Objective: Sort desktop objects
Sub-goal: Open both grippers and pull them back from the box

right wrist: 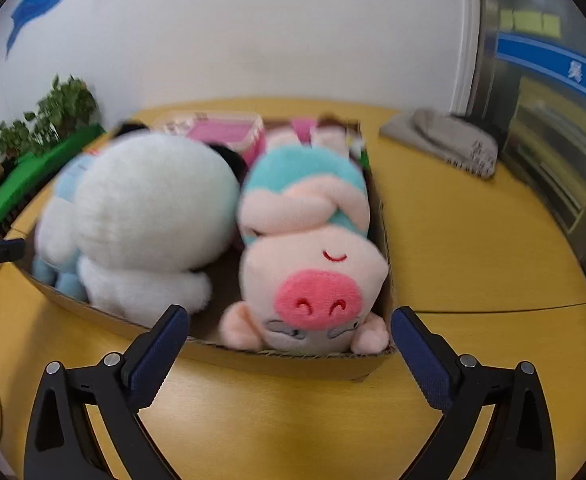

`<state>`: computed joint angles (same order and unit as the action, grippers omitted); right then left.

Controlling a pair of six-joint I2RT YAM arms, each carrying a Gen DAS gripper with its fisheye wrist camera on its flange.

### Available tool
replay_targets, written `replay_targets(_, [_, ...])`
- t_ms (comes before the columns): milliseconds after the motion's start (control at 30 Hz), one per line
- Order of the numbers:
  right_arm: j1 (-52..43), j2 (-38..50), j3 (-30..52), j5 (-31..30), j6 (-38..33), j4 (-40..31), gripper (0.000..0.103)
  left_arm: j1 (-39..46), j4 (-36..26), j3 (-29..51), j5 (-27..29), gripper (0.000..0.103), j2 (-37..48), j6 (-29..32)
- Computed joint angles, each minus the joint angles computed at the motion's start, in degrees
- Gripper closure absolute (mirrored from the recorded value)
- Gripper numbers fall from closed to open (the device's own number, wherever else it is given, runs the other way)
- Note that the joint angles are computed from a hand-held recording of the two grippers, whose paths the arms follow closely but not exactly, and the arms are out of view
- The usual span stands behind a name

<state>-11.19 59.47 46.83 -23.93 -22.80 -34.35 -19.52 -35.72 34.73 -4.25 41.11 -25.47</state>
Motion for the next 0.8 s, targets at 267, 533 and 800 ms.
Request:
replay_targets(267, [0.39,-20.99,-3.25,-2.57,4.25,-10.55,0.000,-25.41,-6.55,4.28,-28.63,0.023,-0.68,-15.86])
replay_targets(533, [1.40,-21.16,-4.75,-0.99,6.67,-15.78,0.000,-25.10,-7.01,0.97,-25.26,0.023,-1.93,-18.64])
replay_targets(800, [-8.66,-6.85,-3.79,-12.91,-1.23,-7.19,0.000,1.38,6.07,-6.72,-4.94,0.023,0.64,-3.60])
